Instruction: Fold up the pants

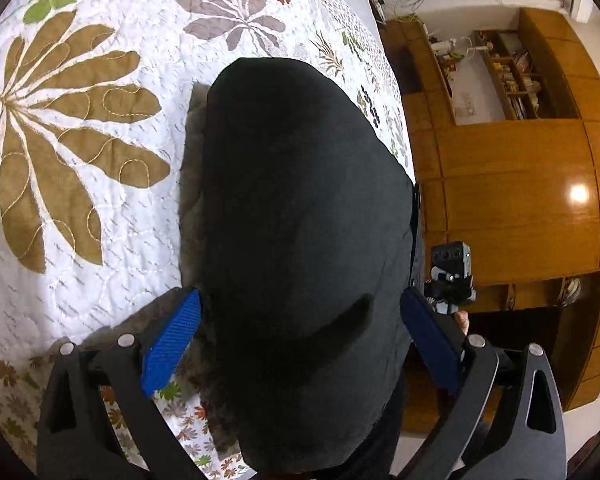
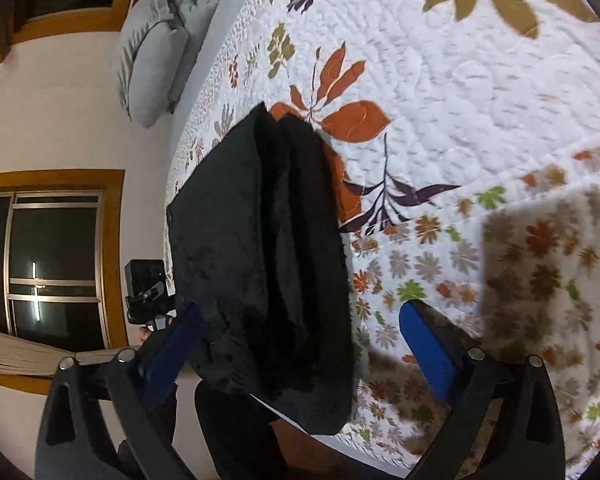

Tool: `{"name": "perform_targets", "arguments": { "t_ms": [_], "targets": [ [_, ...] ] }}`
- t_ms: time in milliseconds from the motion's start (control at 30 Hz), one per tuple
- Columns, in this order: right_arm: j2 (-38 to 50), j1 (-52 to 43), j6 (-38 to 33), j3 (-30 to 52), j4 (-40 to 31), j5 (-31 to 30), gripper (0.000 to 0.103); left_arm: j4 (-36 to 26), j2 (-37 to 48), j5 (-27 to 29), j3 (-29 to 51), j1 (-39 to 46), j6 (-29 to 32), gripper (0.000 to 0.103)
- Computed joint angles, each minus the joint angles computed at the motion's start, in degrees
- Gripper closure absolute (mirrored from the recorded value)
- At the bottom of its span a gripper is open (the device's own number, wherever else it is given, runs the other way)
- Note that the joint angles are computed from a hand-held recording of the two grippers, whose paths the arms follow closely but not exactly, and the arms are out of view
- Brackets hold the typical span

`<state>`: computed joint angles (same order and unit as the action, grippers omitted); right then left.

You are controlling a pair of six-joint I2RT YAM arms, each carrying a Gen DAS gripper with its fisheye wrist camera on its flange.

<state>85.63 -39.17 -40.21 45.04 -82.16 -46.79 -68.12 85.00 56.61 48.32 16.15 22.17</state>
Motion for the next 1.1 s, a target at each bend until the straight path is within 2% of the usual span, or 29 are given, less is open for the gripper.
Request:
{"name": "perform_targets", "arguments": {
  "t_ms": [133,233,400,533,800,867,900,967,1033,1100],
  "targets": [
    [0.3,3.2,1.3,-1.1,1.3,-2.6,0.003,0.2,1.2,2.6,-0.6,0.4,1.2,0.004],
    [0.0,6.6,4.0,-2.0,3.6,-4.4,0.003,1.8,1.7,1.3,-0.4,-1.8,-0.6,0.004],
    [-0.9,11.0,7.2,-3.0,5.8,-6.8,0.003,0.7,-0.6,-1.9,0.5,-4.2,-0.7,0.004],
    [-2.4,14.2,10.8,-3.8,8.5,-7.2,0.003,3.9,-0.4,-3.8,-0.3,-6.6,-4.2,0.004],
    [-2.3,15.6,12.0,-4.3,9.2,-9.5,0.003,5.4,-0.1,-2.0,-1.7,-6.1,-4.1,0.006],
    [-2.4,16.2,12.0,-4.5,9.7,-9.3,0.003,7.5,-1.7,-2.4,-2.6,-7.4,-6.8,0.011],
    [-2.8,16.8,12.5,-4.5,10.1,-9.4,0.003,7.6,-1.9,-1.8,-2.7,-7.7,-6.8,0.025],
    [-4.4,17.9,13.5,-5.2,11.8,-9.0,0.008,8.8,-3.6,-2.3,-3.2,-8.4,-8.3,0.03],
    [-6.9,19.3,15.0,-5.8,13.4,-7.4,0.031,8.7,-4.1,-2.2,-3.6,-7.7,-7.6,0.041],
    [-6.8,18.7,13.0,-5.7,12.0,-8.0,0.044,8.6,-5.0,-1.6,-4.0,-6.9,-7.5,0.048]
  ]
}}
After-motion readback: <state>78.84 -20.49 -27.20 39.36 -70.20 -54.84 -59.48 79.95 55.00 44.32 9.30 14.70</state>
